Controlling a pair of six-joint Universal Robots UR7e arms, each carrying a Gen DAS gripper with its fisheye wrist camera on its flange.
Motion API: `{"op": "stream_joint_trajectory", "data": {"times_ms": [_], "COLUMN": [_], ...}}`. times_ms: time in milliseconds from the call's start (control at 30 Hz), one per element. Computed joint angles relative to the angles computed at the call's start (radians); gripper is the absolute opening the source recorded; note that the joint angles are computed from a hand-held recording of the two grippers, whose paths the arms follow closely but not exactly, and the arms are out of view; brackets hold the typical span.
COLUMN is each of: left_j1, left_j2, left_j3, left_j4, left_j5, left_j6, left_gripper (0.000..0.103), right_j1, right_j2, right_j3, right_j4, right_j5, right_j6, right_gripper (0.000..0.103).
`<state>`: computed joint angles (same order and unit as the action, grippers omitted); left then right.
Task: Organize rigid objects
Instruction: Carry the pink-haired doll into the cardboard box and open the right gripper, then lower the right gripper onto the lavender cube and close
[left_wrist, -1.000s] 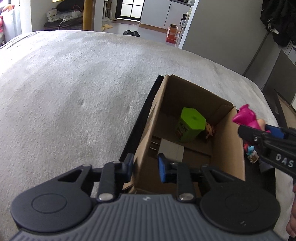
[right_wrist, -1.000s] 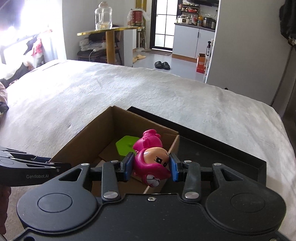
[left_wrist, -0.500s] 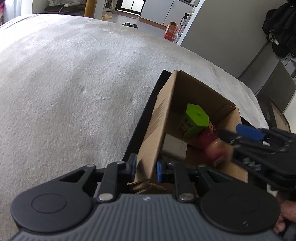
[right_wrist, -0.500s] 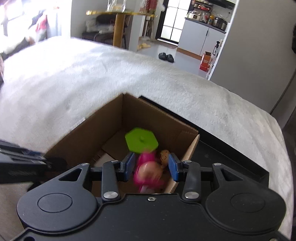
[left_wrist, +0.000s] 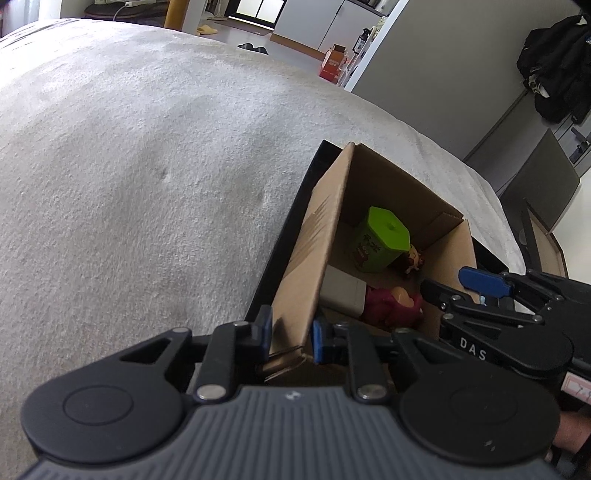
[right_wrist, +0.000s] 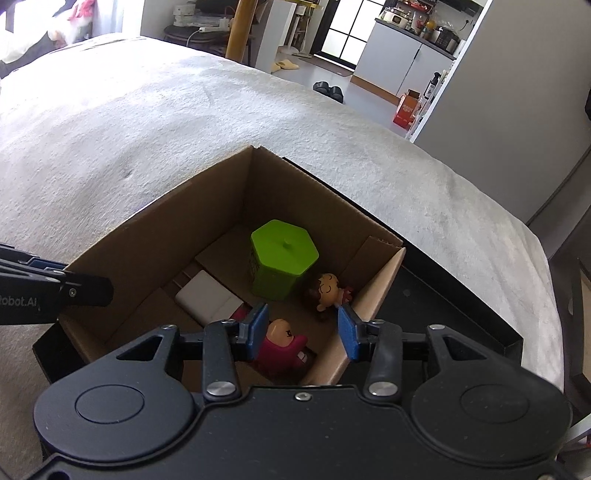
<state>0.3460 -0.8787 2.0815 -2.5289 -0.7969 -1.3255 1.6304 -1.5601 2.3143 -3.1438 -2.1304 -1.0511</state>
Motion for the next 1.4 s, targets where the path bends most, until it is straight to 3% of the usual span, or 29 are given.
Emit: {"op": "stream_joint_trajectory", "data": {"times_ms": [300,500,733,867,1033,1167,1400], "left_j1": [-0.004,-0.006,-0.019,-0.034,-0.042,-0.047,-0.057], "left_j2": [0.004,0.016,0.026,0.043,0.070,0.097,0.148], "left_j3": [-0.010,-0.038,-0.081,-0.136,-0.214,-0.265,-0.358], "left_j4": [0.018,0.081,0.185,0.310,0.451,0.527,0.675], "left_j5": [0.007,0.021,0.050,0.077,0.096,0.122,0.148], "left_j6": [0.007,-0.013,-0.029,-0.053,-0.079,-0.099,-0.154], "left_gripper": [0.020,0.020,0.020,0.021,0.029,0.051,0.056], "right_j1": [0.012,-0.009,-0.053,-0.094,-0.163,-0.213,-0.297], "right_j2": [-0.054,-0.138,-0.210,-0.237,-0.264,-0.296,-0.321], "right_j3": [-0.019,-0.026,-0.041,-0.053,-0.070,-0.071,-0.106], "right_j4": [0.131,0.263,0.329,0.333,0.350,0.344,0.373], "right_j5": [0.001,0.054,0.129,0.173,0.235,0.317,0.410], "right_j6": [0.068,0.118,0.076,0.066,0.103,0.102,0.146], "right_gripper": [0.042,0.043,0.047,0.052,0.058,0.079,0.088]}}
